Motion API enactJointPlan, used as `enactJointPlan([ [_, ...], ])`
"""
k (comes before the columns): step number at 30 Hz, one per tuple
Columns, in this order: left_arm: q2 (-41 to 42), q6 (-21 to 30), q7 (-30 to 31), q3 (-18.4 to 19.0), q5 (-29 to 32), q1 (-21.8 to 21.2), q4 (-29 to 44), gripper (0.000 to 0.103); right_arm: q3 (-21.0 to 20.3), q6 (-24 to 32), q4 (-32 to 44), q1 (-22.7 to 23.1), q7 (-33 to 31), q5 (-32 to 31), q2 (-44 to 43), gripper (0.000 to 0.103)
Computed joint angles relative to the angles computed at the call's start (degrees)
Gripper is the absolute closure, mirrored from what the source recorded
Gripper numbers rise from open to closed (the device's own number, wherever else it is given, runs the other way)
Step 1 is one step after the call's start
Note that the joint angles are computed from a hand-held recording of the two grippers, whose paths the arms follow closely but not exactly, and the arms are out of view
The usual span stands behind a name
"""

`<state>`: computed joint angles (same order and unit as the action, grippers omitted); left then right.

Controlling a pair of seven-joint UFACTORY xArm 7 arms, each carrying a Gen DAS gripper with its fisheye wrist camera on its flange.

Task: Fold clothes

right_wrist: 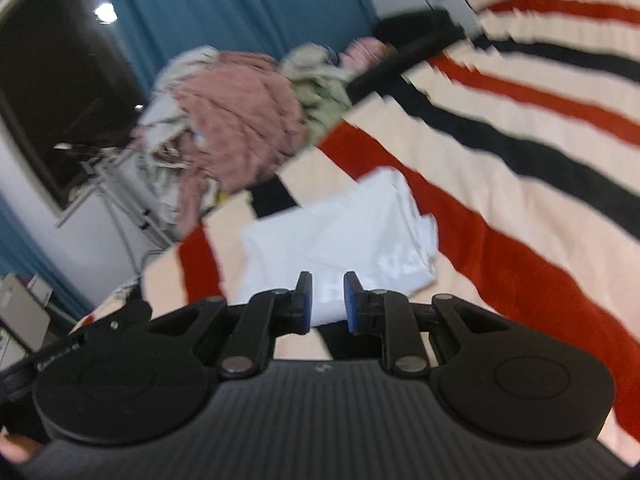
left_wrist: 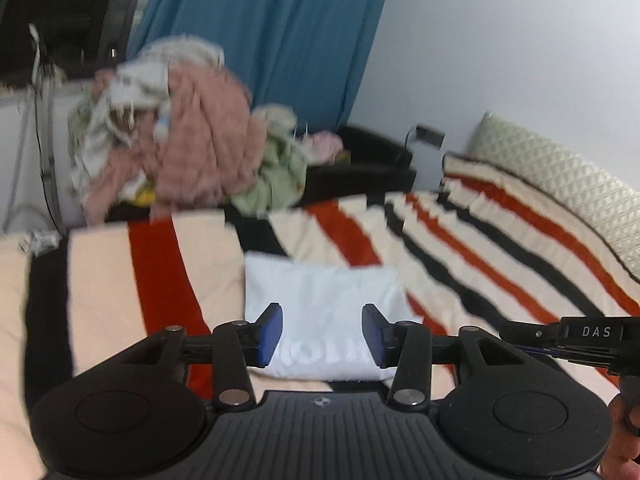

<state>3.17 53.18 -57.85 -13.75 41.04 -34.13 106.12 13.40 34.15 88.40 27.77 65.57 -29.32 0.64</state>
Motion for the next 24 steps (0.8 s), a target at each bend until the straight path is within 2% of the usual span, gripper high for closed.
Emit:
enactJointPlan([
  [3,-1.72,4.82,-0.12,-2.20,4.15,-2.48,3.34,0.050,1.52,1.85,0.29,0.87,-0.35,-3.03,-3.43,0.082],
  [6,-2.65,10.68,0.08,-5.12,8.45,-4.91,7.03,0.038,4.03,4.36,0.90,0.98,-1.22,-6.16,-6.40,0.081],
  [7,-2.22,13.62,0.32,-6.42,10.45,-6.31,9.47,0.032,4.78,4.83,0.95,0.87,-1.54,-6.55,-7.24,0.075],
  [8,-2.41,15.27,0.37,-7.08,12.14,-7.49,10.40,0.025,5.53,4.91,0.76,0.69,-1.60,-7.10,-8.17,0.060],
  [9,-2.62,16.70,0.54,-7.73,13.85,-8.58,11.03,0.022,6.34,4.79,0.40,0.44,-1.52,-7.80,-9.21,0.051],
  [10,-2.73,19.08,0.96,-8.90,16.20,-10.13,12.06,0.016,7.30,4.82,0.04,0.04,-1.15,-8.85,-10.14,0.034],
  [11,-2.47,21.25,1.39,-9.79,18.27,-11.48,13.13,0.010,8.39,4.98,-0.32,-0.48,-0.53,-10.22,-10.97,0.024],
  [12,-2.29,23.14,1.55,-10.45,20.13,-12.84,13.86,0.006,9.47,5.17,-0.64,-1.00,0.04,-11.53,-11.79,0.021],
  [13,-2.03,25.06,1.76,-11.06,22.03,-14.30,14.65,0.001,10.56,5.39,-0.91,-1.54,0.56,-12.79,-12.59,0.022],
  [17,-4.58,29.35,-1.13,-12.98,26.11,-17.83,11.86,0.000,13.96,5.45,-3.19,-3.33,2.05,-14.83,-15.47,0.022],
  [21,-9.29,32.02,-6.08,-16.25,27.73,-16.34,5.03,0.000,17.12,2.99,-8.28,-6.54,7.34,-16.67,-19.34,0.022],
  [24,-13.39,32.45,-8.94,-17.33,25.75,-14.40,-0.49,0.000,20.33,2.68,-11.33,-9.65,11.06,-18.07,-21.22,0.022],
])
